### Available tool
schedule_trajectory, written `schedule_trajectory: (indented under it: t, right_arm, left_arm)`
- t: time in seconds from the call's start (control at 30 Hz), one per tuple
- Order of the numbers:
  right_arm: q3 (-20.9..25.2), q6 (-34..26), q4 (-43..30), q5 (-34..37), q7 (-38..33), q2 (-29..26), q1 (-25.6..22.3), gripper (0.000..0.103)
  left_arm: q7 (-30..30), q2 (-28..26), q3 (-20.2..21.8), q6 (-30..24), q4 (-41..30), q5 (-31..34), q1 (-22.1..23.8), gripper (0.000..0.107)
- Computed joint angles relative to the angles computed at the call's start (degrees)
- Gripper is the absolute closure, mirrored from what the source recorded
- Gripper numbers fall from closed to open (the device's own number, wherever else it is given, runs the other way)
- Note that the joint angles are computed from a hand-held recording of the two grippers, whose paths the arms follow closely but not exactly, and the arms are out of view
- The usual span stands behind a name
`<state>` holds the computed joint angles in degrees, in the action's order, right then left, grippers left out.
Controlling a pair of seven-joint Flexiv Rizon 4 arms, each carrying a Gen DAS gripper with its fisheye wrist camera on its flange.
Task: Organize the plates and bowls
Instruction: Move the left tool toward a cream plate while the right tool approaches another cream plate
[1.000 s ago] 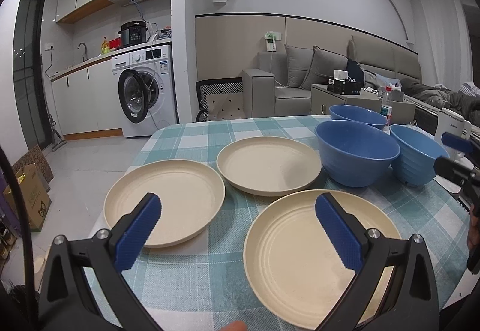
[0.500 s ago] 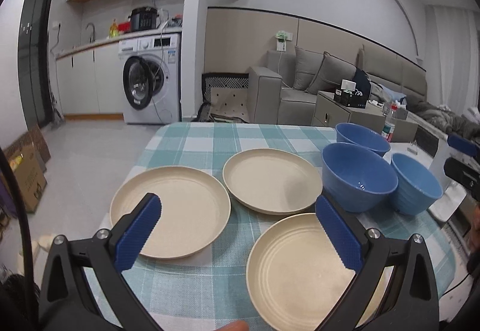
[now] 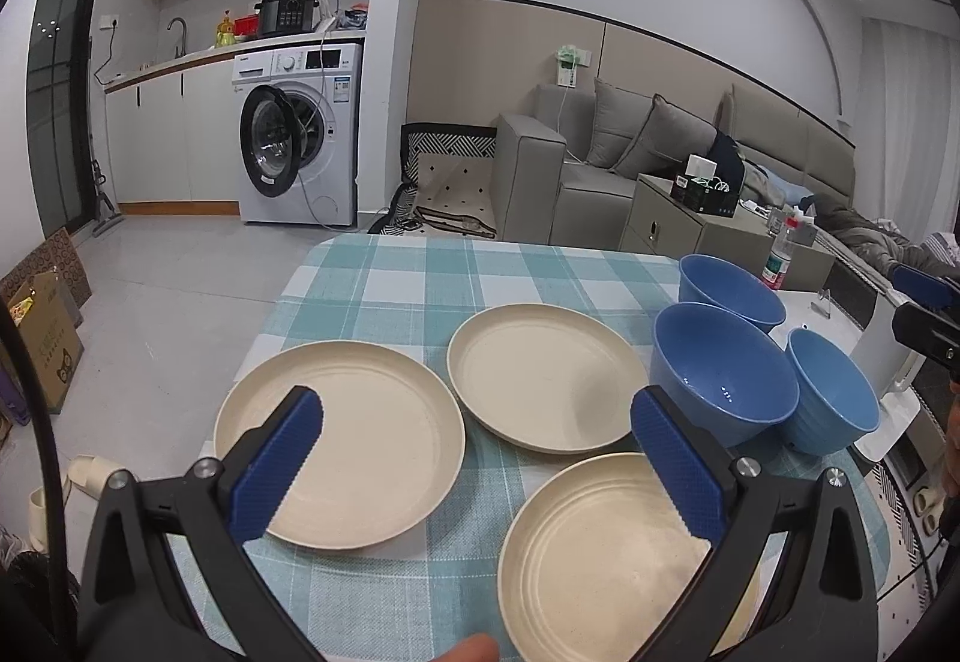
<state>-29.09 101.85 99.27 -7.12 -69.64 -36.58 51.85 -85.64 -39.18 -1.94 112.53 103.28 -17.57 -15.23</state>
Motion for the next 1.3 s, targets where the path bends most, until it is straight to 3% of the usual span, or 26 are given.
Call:
schedule_trajectory:
  t: [0.13, 0.47, 0.6, 0.8, 1.03, 1.3]
  right_arm:
    - [4.5, -3.2, -3.2, -2.5, 0.7, -0.2, -4.2, 0.0]
    - [15.1, -9.4, -10.5, -10.6, 4.8, -2.4, -14.2, 0.0]
    - [19.7, -11.9, -13.6, -13.2, 5.6, -3.6, -18.3, 0.0]
    - [26.5, -17.1, -19.0, -15.0, 5.2, -6.2, -23.4, 0.0]
    - [30.5, -22.9, -25.6, -15.0, 3.1, -9.9, -25.7, 0.0]
    - [34.1, -31.6, -36.5, -12.5, -1.9, -15.5, -27.1, 0.0]
  left_arm:
    - [0.7, -0.3, 1.0, -2.9, -1.6, -1.1, -0.6, 0.004]
    - [0.2, -1.5, -4.2, -8.6, -5.5, 2.4, 5.4, 0.004]
    - [-0.5, -2.6, 0.4, -10.0, -8.0, 1.5, 2.2, 0.004]
    - [-0.7, -3.9, 1.9, -13.7, -11.2, 1.3, 1.7, 0.004]
    - [-1.6, -6.1, 4.2, -20.4, -16.7, 1.9, 0.9, 0.004]
    - [-1.4, -8.8, 2.2, -26.6, -22.0, 4.2, 3.1, 0.004]
